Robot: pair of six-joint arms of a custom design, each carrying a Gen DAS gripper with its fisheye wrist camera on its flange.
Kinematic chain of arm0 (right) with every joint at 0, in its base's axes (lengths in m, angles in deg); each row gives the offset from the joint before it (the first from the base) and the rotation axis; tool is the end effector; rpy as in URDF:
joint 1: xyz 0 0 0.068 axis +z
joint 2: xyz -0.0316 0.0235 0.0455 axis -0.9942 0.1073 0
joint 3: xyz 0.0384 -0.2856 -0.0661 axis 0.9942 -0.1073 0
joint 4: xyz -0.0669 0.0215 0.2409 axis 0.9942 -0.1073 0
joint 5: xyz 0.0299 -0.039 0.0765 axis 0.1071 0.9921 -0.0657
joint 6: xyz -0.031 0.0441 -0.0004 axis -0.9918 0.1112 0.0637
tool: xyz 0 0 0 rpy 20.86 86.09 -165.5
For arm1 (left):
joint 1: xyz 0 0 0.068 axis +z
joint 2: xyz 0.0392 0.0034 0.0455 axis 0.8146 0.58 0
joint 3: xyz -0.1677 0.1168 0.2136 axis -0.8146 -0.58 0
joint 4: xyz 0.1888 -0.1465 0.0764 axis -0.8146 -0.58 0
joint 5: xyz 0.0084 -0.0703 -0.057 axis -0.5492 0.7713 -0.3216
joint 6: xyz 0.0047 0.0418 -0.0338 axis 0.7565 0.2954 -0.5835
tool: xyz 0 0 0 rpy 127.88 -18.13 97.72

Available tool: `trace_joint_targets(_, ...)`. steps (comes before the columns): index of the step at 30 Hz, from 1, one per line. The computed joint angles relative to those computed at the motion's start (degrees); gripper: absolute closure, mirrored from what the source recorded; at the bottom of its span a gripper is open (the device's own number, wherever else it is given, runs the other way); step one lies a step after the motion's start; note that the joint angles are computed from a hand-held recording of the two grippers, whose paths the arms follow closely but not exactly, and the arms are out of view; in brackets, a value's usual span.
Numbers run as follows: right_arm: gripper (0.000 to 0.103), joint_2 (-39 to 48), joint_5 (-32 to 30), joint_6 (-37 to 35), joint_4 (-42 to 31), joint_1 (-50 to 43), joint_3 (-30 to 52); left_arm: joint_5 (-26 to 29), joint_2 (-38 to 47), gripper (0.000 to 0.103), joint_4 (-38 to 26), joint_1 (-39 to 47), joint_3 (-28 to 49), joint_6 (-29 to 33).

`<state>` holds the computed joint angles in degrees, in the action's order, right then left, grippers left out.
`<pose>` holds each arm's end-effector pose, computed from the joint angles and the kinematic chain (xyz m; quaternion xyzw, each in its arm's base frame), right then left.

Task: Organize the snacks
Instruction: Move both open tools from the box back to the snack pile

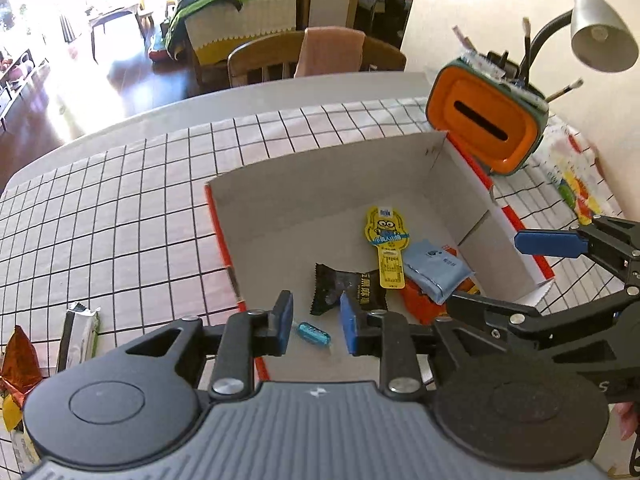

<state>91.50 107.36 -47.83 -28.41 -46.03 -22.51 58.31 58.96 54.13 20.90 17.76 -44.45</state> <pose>0.1937 0.1341 0.1949 0.0693 0.9397 0.0431 0.3322 0.3172 -0.2159 0.2022 0.3037 0.9114 -0.1269 0.2471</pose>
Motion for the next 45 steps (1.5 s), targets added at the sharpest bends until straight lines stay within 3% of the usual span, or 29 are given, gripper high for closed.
trace_joint_targets(3,0.014,0.0,2.7,2.2,-1.8,3.0,1.8,1.4,-2.9,0.074,1.6,1.5,-2.9,1.7)
trace_joint_targets(5,0.013,0.2,3.8,4.1,-2.2,4.6,2.7,2.9,-4.7,0.066,2.2,3.1,-4.6,3.0)
trace_joint_targets(7,0.012,0.6,4.7,5.8,-2.9,6.0,4.0,4.3,-6.3,0.04,3.3,4.7,-6.3,3.3)
trace_joint_targets(8,0.011,0.8,5.2,6.6,-3.2,6.8,4.6,5.1,-7.5,0.037,4.7,5.7,-7.8,3.6)
trace_joint_targets(13,0.002,3.4,8.6,9.9,-4.4,11.6,8.5,8.6,-11.4,0.033,6.0,10.2,-11.5,7.2)
trace_joint_targets(21,0.0,10.8,11.6,13.1,-4.5,16.6,16.1,15.2,-16.2,0.021,7.2,20.5,-16.3,14.9)
trace_joint_targets(29,0.0,20.9,12.5,14.5,-4.2,19.5,25.5,22.9,-16.6,0.017,7.4,34.2,-18.3,23.9)
trace_joint_targets(39,0.0,33.9,12.5,16.8,-6.7,21.8,39.6,29.0,-9.0,0.017,0.5,50.1,-11.7,36.2)
trace_joint_targets(45,0.0,41.3,12.0,17.5,-10.8,21.9,49.2,28.9,-1.8,0.017,-2.2,55.5,-5.3,39.8)
